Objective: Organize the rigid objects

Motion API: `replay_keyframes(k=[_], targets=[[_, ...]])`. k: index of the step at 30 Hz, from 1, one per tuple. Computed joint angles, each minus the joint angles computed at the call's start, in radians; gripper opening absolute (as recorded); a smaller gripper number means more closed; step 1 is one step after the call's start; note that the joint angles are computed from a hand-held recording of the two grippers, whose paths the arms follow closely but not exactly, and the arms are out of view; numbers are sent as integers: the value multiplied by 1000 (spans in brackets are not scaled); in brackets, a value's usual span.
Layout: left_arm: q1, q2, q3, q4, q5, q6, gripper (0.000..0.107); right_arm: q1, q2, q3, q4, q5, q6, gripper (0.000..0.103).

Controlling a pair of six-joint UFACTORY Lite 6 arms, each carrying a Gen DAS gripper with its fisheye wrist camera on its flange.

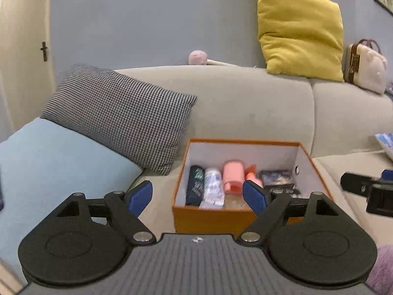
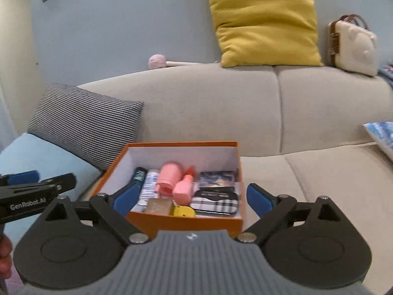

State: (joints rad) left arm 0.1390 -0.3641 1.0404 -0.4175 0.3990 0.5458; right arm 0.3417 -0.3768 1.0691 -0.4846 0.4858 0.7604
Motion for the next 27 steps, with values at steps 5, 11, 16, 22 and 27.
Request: replay_keyframes(k=[5, 11, 16, 22, 27], targets=[[-5, -88, -76, 14, 8, -26, 97, 76, -94, -116, -164, 36, 191, 94], [-7, -152, -120, -50, 19, 28, 97, 157, -197, -228, -251, 79, 341, 94], [-7, -180, -144, -66, 30, 46, 97, 180, -233, -260, -278, 90, 370, 95], [5, -199, -153, -77, 39, 51, 97, 191, -249, -266, -303, 87, 399, 95], [11, -202, -158, -97, 45, 82, 97, 201, -251, -270, -317, 87, 413, 95]])
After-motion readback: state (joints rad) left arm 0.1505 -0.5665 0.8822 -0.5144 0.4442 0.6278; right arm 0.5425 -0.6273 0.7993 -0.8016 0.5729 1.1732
